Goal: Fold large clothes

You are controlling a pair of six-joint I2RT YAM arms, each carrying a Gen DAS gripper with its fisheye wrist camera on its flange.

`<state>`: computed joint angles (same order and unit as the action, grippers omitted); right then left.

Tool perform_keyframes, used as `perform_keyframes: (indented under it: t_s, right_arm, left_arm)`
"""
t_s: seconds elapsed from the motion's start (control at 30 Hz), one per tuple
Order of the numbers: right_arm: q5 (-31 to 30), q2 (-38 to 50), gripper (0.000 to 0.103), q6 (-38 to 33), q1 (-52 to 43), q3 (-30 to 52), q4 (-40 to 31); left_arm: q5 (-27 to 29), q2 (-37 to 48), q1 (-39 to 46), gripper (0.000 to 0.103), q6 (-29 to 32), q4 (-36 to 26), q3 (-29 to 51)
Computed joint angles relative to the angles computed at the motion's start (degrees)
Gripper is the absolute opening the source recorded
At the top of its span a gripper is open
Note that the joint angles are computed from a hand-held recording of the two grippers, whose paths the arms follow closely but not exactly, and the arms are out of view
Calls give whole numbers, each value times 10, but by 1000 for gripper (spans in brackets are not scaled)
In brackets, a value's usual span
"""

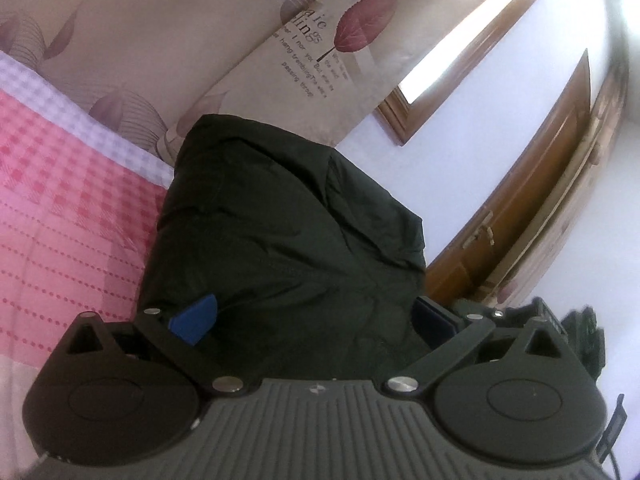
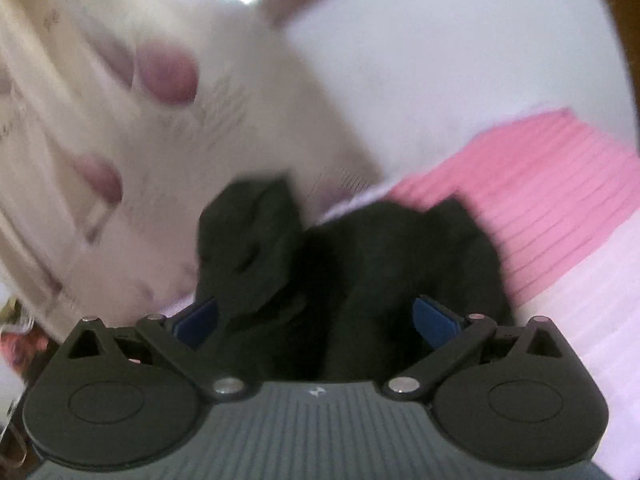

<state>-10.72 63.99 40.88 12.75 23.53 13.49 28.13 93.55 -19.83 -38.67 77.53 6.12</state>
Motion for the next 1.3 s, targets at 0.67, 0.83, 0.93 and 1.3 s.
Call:
perform_keyframes:
  t_s: [0.67, 0.83, 0.93, 1.3]
  right_arm:
    - [-126, 168, 20, -125, -153, -64, 267]
    - [-202, 231, 19, -78, -233, -163, 462]
    - [-196, 152, 15, -86, -236, -177, 417]
    - [-217, 158, 15, -72, -316, -201, 426]
  left_arm:
    - [-78, -52, -137, 103, -19, -19, 5]
    - [-100, -110, -169, 103, -10, -106, 21]
    - [-120, -101, -186, 103, -23, -106, 32]
    - [-86, 47, -204, 102, -1, -16, 78]
